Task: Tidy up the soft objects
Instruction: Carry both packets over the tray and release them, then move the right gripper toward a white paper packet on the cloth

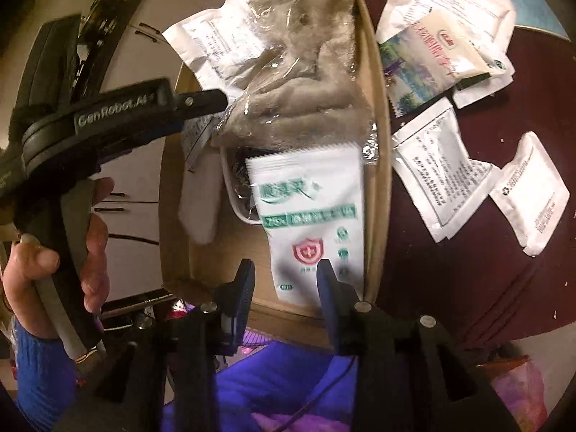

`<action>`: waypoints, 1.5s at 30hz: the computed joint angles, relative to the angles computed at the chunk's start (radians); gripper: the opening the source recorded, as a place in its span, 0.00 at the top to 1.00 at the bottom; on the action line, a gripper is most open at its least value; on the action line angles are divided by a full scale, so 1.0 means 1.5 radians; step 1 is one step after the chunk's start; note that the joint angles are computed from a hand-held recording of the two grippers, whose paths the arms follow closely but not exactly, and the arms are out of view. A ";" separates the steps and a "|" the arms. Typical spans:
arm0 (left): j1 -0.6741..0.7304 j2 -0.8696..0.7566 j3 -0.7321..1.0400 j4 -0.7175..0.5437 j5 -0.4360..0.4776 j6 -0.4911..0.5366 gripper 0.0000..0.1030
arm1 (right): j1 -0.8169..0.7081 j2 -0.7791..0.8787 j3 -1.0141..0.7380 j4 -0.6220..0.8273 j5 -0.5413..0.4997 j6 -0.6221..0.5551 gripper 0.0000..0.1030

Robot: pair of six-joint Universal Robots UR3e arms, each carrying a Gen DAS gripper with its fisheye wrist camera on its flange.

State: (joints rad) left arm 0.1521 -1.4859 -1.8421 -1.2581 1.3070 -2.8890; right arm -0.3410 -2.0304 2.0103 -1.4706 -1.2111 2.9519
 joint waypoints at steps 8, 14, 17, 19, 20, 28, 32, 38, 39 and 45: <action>0.006 0.042 0.004 -0.029 -0.001 0.005 0.48 | -0.129 -0.053 -0.042 0.103 0.002 -0.080 0.66; -0.023 0.039 0.054 -0.056 -0.003 0.000 0.48 | -0.330 -0.133 -0.047 0.187 -0.015 -0.173 0.54; -0.058 0.024 0.082 -0.060 -0.012 -0.012 0.48 | -0.471 -0.164 -0.036 0.222 -0.035 -0.239 0.54; -0.093 0.003 0.106 -0.062 -0.017 -0.019 0.48 | -0.520 -0.149 -0.040 0.214 -0.053 -0.247 0.54; -0.112 -0.009 0.119 -0.061 -0.016 -0.023 0.48 | -0.552 -0.135 -0.046 0.215 -0.061 -0.249 0.54; -0.260 -0.139 0.251 -0.060 0.018 -0.053 0.48 | -0.569 -0.030 -0.022 0.080 -0.093 -0.153 0.48; -0.296 -0.197 0.297 -0.043 0.037 -0.037 0.48 | -0.507 0.013 -0.006 0.000 -0.070 -0.054 0.46; -0.338 -0.281 0.371 -0.022 0.092 0.009 0.48 | -0.342 0.097 0.004 -0.134 -0.133 0.098 0.38; -0.342 -0.296 0.381 -0.017 0.095 0.020 0.48 | -0.298 0.117 0.004 -0.170 -0.158 0.125 0.38; -0.361 -0.369 0.433 -0.007 0.089 0.098 0.48 | -0.315 0.106 0.015 -0.177 -0.154 0.066 0.38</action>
